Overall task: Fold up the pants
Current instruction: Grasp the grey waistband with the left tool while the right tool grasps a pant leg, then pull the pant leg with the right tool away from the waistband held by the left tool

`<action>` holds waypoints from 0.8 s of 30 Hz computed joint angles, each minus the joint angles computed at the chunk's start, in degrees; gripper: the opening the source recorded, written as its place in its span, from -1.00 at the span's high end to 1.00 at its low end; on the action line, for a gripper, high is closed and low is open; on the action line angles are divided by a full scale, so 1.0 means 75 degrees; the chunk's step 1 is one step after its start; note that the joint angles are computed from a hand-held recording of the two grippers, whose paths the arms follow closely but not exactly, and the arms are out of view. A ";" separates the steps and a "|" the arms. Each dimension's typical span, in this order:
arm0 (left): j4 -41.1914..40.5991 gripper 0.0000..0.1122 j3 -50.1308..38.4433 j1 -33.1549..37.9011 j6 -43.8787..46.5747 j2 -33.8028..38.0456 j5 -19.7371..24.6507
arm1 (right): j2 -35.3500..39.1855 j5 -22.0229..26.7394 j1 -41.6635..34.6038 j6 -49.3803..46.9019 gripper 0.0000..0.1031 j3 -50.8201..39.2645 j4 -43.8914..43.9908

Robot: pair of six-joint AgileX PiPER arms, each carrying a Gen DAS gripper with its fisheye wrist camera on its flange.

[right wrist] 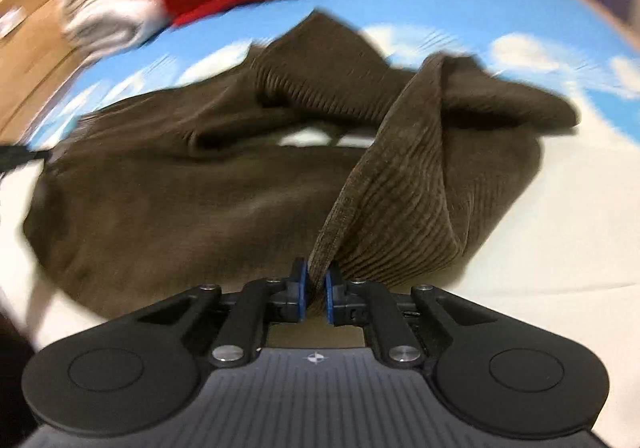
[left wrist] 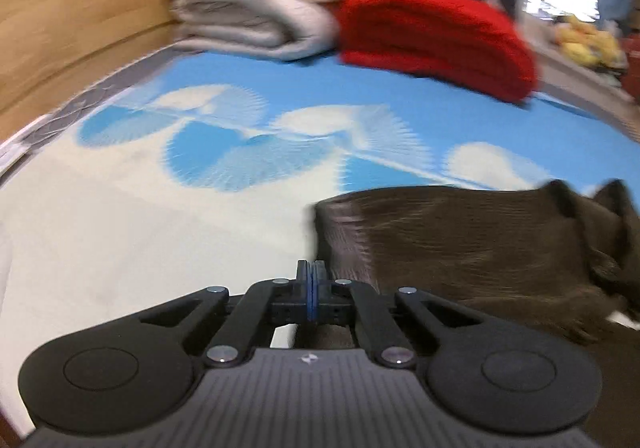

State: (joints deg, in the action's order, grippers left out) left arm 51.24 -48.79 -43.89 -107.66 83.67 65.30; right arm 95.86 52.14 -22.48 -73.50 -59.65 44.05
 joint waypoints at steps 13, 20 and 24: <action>-0.4452 -0.11 0.1660 0.2748 0.3347 -0.1458 -0.3473 | -0.0259 -0.2112 -0.0077 0.0217 0.13 0.0393 0.2307; -0.4302 -0.16 0.1432 0.2409 0.3894 -0.0988 -0.3188 | 0.0368 -0.3962 0.1272 0.1798 0.13 0.0016 0.1513; -0.4178 -0.13 0.1293 0.2240 0.4445 -0.0722 -0.3042 | 0.0835 -0.4218 0.1854 0.3570 -0.04 -0.0409 -0.0457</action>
State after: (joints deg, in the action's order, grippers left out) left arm 19.90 -39.10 -27.09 -74.33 78.26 42.48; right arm 102.12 20.50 -8.57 -46.72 -62.71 40.62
